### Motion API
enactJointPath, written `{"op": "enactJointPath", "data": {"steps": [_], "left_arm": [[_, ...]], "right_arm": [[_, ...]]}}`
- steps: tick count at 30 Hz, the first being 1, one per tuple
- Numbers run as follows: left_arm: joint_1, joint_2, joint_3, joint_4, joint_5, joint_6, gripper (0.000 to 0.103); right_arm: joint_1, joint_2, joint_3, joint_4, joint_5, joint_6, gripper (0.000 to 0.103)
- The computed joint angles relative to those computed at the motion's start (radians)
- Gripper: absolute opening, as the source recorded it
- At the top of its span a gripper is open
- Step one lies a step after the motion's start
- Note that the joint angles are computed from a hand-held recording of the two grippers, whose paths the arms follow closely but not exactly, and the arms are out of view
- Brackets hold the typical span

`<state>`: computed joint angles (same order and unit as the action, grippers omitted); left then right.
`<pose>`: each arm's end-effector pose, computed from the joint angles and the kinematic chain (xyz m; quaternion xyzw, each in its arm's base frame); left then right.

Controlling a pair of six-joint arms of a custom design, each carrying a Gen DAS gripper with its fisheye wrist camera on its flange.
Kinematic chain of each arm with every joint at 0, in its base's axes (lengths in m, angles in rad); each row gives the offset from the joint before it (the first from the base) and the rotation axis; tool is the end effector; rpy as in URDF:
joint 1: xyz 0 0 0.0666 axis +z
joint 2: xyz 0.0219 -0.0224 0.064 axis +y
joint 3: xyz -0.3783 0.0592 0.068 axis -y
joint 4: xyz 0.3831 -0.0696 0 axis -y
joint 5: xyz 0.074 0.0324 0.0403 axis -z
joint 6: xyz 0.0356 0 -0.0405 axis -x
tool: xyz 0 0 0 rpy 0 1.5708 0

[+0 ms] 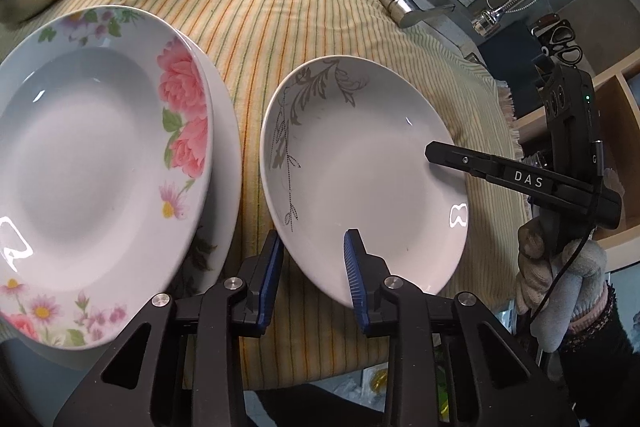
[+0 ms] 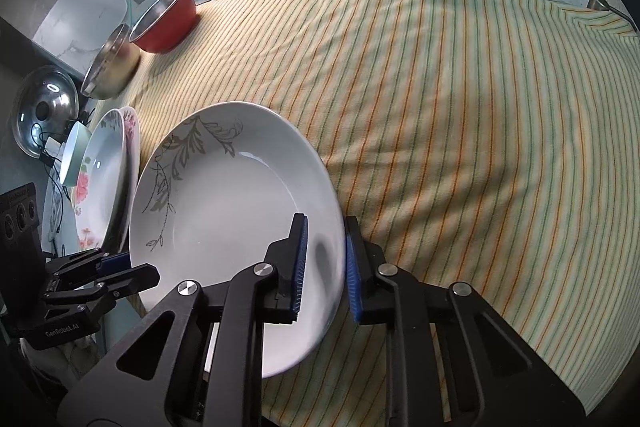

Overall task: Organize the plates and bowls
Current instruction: 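Close both tools on the leaf-pattern plate rim and lift it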

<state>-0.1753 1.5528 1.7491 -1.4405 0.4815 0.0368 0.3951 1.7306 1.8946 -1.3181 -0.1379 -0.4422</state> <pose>0.4820 -0.1025 0.4847 0.1050 0.9533 -0.2506 0.1321 0.5255 0.2240 0.4558 0.0087 0.9761 0.1455 0.1611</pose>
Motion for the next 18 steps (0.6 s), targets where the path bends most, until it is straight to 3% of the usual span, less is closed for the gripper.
{"op": "enactJointPath", "data": {"steps": [18], "left_arm": [[-0.013, -0.005, 0.014, 0.015, 0.005, -0.026, 0.028]], "right_arm": [[-0.007, -0.032, 0.01, 0.009, 0.013, -0.014, 0.018]]}}
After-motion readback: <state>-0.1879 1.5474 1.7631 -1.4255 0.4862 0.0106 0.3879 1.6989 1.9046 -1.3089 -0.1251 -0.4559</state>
